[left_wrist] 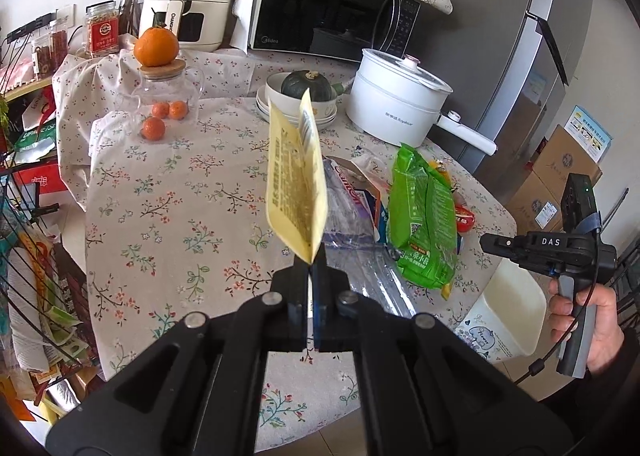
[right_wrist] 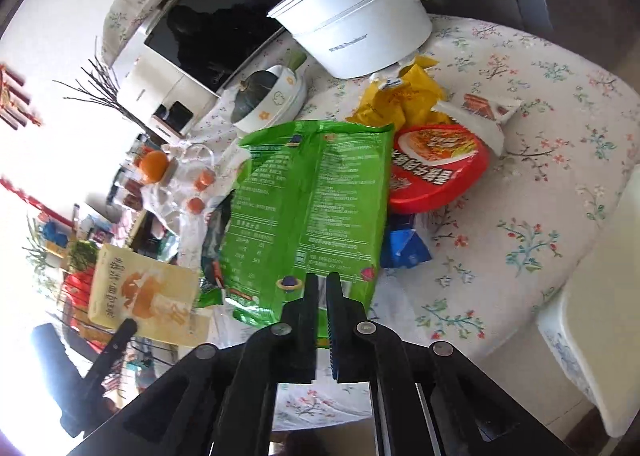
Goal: Collect trash
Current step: 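Lift both bags and carry them over the white bin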
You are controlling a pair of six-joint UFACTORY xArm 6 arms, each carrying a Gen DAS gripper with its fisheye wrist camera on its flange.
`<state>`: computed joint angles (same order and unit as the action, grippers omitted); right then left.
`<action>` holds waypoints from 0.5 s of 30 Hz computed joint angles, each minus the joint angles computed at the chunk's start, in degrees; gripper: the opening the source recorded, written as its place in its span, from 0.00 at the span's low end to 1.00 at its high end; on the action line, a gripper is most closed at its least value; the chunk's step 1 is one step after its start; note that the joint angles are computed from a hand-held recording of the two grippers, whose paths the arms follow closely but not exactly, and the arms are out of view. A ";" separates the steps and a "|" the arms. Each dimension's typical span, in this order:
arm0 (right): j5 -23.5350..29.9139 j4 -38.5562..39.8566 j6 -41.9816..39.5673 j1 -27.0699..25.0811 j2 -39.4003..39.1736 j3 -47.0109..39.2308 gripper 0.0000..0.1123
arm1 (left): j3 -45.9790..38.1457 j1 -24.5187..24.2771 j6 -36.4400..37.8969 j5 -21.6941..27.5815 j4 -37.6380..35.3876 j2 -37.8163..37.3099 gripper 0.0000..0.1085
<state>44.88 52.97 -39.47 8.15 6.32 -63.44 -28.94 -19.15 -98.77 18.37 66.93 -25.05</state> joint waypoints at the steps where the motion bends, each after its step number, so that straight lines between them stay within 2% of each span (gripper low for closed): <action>1: -3.40 -0.37 -1.21 0.80 -1.82 2.15 0.57 | 0.04 -0.23 0.12 0.47 -0.09 -0.16 0.01; 2: -6.38 -0.07 -3.58 1.66 -3.61 4.32 0.62 | 0.13 -0.37 0.30 0.83 -0.35 -0.25 0.01; 5: -13.81 -4.21 -8.80 6.33 -7.96 9.77 0.63 | 0.81 0.13 1.23 0.34 -1.72 -0.38 0.01; 8: -21.63 -9.58 -9.76 11.72 -10.11 14.74 0.63 | 1.57 0.31 1.99 0.12 -2.39 -0.76 0.01; 10: -21.40 -9.21 -9.55 13.33 -9.80 14.77 0.63 | 2.33 0.41 2.61 -0.03 -2.84 -1.52 0.01; 15: -19.62 -1.81 -12.28 16.06 -8.18 10.95 0.62 | 4.09 1.05 3.05 -0.50 -3.36 -3.92 0.01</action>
